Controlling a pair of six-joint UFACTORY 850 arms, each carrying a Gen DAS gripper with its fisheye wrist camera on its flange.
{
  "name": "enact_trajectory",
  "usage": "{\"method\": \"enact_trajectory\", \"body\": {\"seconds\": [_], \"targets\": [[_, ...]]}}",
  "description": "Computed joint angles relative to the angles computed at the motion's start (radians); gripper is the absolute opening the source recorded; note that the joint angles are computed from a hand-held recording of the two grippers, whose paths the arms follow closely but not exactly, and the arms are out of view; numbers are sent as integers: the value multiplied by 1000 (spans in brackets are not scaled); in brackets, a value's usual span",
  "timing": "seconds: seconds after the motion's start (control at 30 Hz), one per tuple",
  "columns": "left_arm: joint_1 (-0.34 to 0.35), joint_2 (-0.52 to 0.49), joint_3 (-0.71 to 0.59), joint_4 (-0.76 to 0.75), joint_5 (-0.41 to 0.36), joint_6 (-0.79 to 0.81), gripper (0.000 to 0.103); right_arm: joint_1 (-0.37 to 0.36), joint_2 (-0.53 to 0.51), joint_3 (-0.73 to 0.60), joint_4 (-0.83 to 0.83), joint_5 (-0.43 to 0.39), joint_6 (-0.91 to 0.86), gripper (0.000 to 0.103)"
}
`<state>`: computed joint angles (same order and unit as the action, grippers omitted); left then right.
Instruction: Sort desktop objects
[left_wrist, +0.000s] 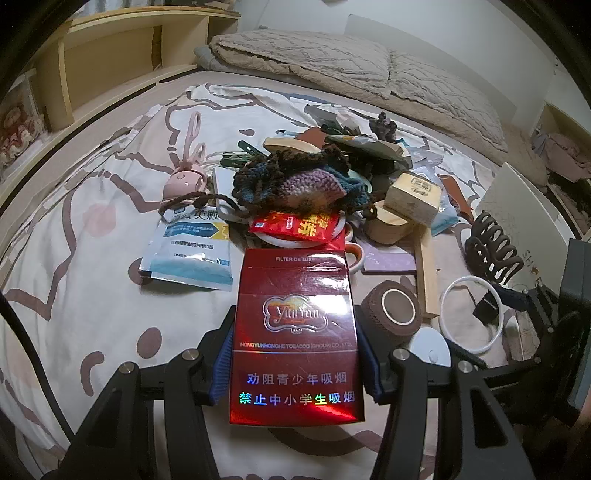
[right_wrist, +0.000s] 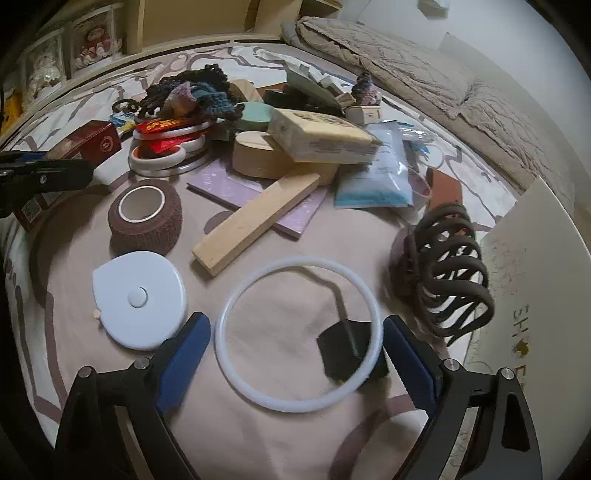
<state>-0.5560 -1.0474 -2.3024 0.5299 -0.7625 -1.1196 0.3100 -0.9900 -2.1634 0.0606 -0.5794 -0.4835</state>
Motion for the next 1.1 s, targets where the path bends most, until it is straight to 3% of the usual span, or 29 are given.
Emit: {"method": "enact_trajectory", "body": {"seconds": [0.03, 0.33, 0.63, 0.97, 1.1], "targets": [[1, 1, 2, -1, 1, -1, 56, -1, 1, 0, -4, 3, 2, 83], [3, 22, 38, -1, 27, -7, 56, -1, 18, 21, -36, 41, 58, 83], [3, 27, 42, -5, 32, -9, 56, -21, 103, 122, 163, 97, -16, 83], [2, 28, 42, -9, 34, -4, 56, -10, 198, 295, 227, 76, -2, 84], [2, 31, 48, -7, 37, -4, 56, -3, 198, 303, 227, 41, 15, 84]]}}
